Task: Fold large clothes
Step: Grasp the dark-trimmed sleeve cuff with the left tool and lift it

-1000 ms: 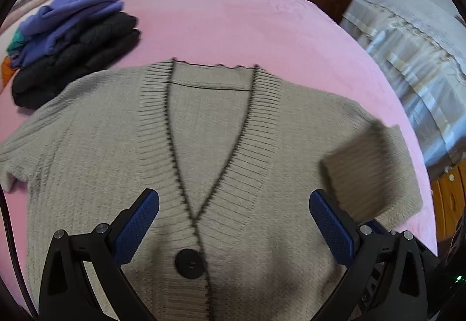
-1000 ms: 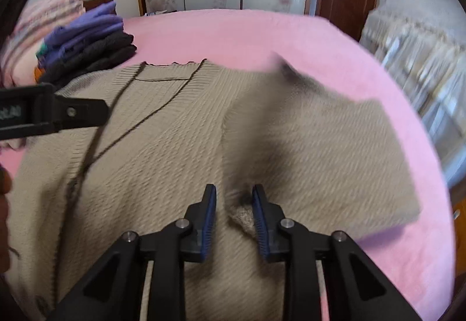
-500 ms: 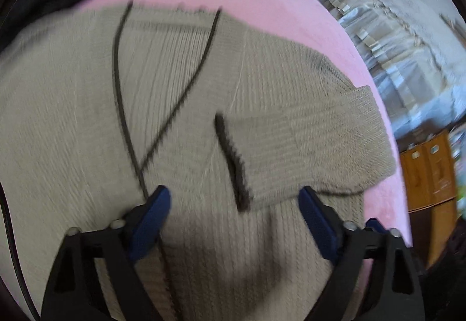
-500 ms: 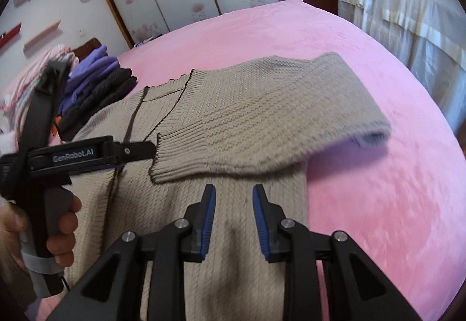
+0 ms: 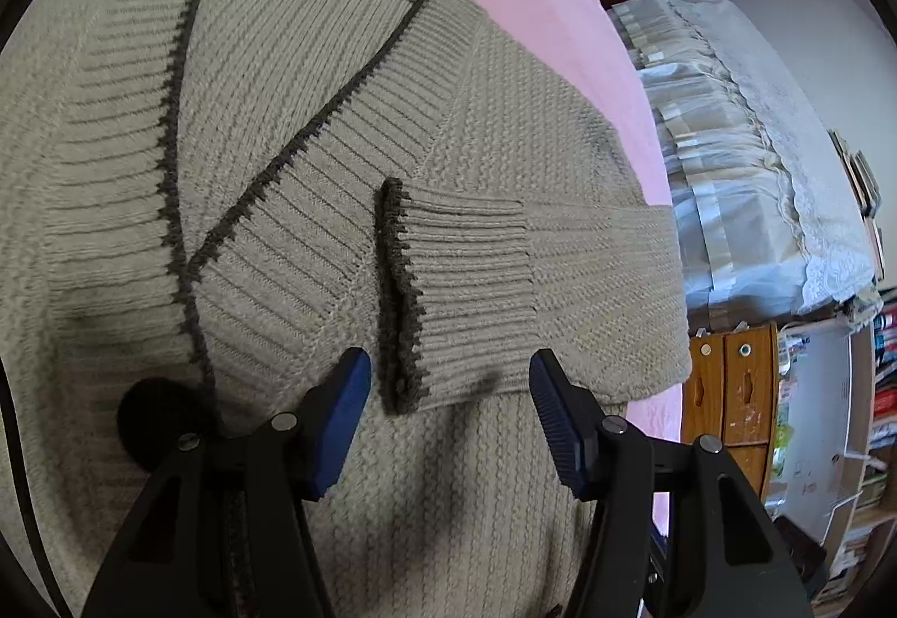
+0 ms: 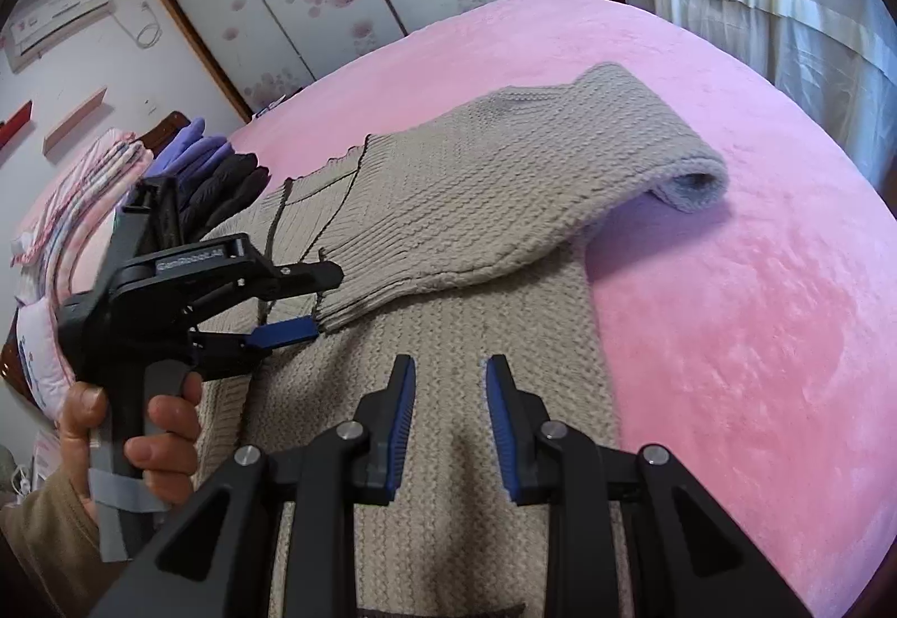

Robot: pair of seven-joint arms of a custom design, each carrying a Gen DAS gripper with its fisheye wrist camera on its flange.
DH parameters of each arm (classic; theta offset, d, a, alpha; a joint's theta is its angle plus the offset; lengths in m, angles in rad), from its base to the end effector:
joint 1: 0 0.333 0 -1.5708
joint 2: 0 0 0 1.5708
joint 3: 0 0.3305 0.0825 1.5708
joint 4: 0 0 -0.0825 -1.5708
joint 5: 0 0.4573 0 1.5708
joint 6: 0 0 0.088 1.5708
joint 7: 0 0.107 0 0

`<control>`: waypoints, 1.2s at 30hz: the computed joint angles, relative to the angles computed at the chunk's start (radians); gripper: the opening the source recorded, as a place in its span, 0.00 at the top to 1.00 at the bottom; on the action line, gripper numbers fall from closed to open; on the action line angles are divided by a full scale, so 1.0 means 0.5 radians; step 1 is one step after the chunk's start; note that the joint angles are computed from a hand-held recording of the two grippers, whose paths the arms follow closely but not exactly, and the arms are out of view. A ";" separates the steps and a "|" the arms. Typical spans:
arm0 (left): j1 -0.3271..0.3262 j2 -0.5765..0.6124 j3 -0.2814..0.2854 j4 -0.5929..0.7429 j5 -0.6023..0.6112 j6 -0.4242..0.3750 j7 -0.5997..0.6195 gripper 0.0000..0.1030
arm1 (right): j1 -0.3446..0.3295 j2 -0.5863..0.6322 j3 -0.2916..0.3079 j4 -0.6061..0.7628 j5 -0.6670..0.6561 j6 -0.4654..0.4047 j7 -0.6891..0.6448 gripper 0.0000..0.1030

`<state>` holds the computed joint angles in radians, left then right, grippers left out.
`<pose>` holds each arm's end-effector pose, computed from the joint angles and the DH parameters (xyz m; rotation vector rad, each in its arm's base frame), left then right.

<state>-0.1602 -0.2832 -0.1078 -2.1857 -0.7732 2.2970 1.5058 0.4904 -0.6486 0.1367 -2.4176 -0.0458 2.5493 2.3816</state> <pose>0.5455 -0.1694 0.5419 2.0833 -1.6914 0.9519 0.3741 0.2852 0.6198 -1.5455 1.7965 -0.2235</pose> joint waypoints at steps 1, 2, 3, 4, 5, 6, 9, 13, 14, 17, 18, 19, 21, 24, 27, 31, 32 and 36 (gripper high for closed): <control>-0.004 0.016 -0.004 0.007 -0.010 0.016 -0.003 0.45 | 0.000 -0.003 -0.002 -0.004 0.005 0.002 0.004 0.75; -0.011 0.022 -0.004 0.004 -0.033 0.032 0.009 0.45 | 0.000 -0.007 -0.004 -0.010 0.009 0.007 0.007 0.75; -0.018 0.043 0.001 0.018 -0.065 0.037 0.027 0.45 | 0.000 -0.009 -0.003 -0.014 0.010 0.012 0.008 0.75; -0.022 0.066 -0.004 0.034 -0.080 0.047 0.026 0.45 | -0.002 -0.007 -0.002 -0.015 0.010 0.014 0.011 0.75; -0.025 0.083 -0.006 0.051 -0.097 0.055 0.031 0.45 | -0.001 -0.009 -0.004 -0.019 0.012 0.016 0.010 0.75; -0.029 0.112 -0.015 0.076 -0.105 0.066 0.026 0.45 | 0.006 -0.008 -0.009 -0.023 0.020 0.024 0.006 0.75; -0.012 0.181 -0.059 0.170 0.059 0.063 -0.085 0.92 | -0.005 0.006 0.002 -0.003 0.003 -0.004 0.005 0.75; 0.006 0.201 -0.085 0.319 0.271 0.034 -0.135 0.96 | -0.040 0.029 0.014 0.040 -0.054 -0.077 -0.017 0.75; 0.006 0.199 -0.087 0.354 0.305 0.058 -0.105 0.96 | -0.054 0.035 0.011 0.049 -0.065 -0.094 -0.020 0.75; 0.012 0.200 -0.107 0.527 0.490 0.149 -0.032 0.96 | -0.125 0.059 0.007 0.080 -0.119 -0.130 -0.002 0.75; 0.015 0.206 -0.109 0.577 0.537 0.165 -0.024 0.96 | -0.149 0.074 -0.001 0.090 -0.130 -0.134 0.005 0.75; 0.021 0.220 -0.109 0.643 0.590 0.181 -0.015 0.96 | -0.166 0.090 -0.011 0.099 -0.134 -0.136 0.010 0.75; 0.033 0.257 -0.103 0.766 0.659 0.195 0.005 0.96 | -0.201 0.143 -0.046 0.127 -0.120 -0.124 0.022 0.75; 0.058 0.320 -0.110 0.916 0.814 0.226 -0.012 0.96 | -0.242 0.241 -0.081 0.180 -0.089 -0.085 0.045 0.75; 0.084 0.370 -0.104 1.023 0.921 0.195 -0.045 0.96 | -0.279 0.352 -0.078 0.260 -0.101 -0.081 0.053 0.75; 0.116 0.399 -0.089 1.089 0.998 0.143 -0.069 0.96 | -0.290 0.478 -0.062 0.375 -0.121 -0.068 0.038 0.75; 0.123 0.411 -0.086 1.105 1.012 0.133 -0.082 0.96 | -0.290 0.508 -0.055 0.407 -0.135 -0.083 0.027 0.74; 0.163 0.375 -0.059 1.036 1.029 0.129 -0.081 0.96 | -0.316 0.646 0.027 0.575 -0.333 -0.262 -0.002 0.72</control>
<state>-0.0785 -0.0956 -0.1373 -1.6675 -0.2587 2.3617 1.4654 0.3324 -0.3259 0.1500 -2.1302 -0.2124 2.4184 2.3809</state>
